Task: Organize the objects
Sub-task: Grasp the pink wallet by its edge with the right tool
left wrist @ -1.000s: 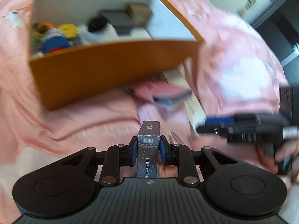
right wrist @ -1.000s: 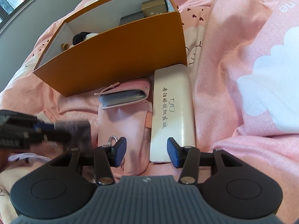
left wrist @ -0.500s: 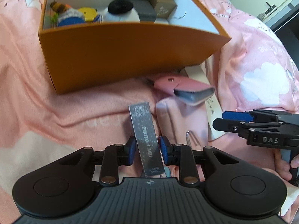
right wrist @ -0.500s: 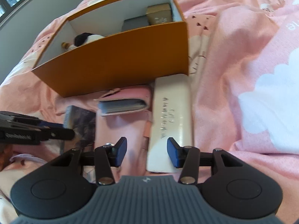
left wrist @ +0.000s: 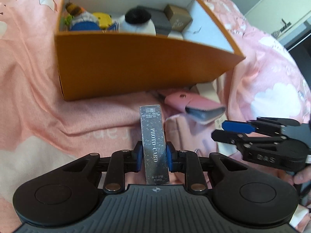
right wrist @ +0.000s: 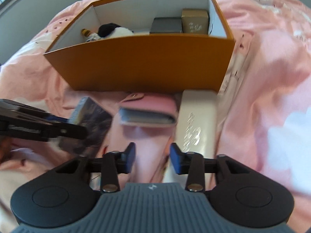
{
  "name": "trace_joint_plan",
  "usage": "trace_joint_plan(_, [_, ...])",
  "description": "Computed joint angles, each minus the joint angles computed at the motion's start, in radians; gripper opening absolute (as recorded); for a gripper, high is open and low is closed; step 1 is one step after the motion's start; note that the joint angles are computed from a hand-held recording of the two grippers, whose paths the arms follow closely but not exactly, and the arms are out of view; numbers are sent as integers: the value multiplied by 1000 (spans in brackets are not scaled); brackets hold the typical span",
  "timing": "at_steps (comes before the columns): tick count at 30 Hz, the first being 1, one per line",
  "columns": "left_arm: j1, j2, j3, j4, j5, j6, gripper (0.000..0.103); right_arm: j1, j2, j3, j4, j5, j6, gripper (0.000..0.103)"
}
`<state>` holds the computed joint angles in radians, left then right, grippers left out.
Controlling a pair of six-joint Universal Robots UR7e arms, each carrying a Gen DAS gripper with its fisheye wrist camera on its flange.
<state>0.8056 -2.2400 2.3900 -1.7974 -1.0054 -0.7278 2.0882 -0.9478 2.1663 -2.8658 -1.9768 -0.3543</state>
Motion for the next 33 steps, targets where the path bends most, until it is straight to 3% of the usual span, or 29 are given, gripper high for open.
trace_joint_plan(16, [78, 76, -38, -103, -29, 18, 25, 1, 104, -99, -134, -9, -255, 38])
trace_joint_plan(19, [93, 95, -46, -101, -39, 24, 25, -16, 118, -119, -128, 27, -301, 43])
trace_joint_plan(21, [104, 110, -52, -102, -45, 27, 25, -28, 124, -128, -119, 51, -351, 57])
trace_joint_plan(25, [121, 135, -60, -108, -53, 33, 26, -57, 125, -140, -73, 104, -419, 58])
trace_joint_plan(28, [129, 147, -61, -116, -56, 29, 26, -74, 125, -141, -50, 146, -433, 54])
trace_joint_plan(33, [133, 152, -56, -126, -57, 29, 26, -65, 105, -109, -97, 173, -516, 35])
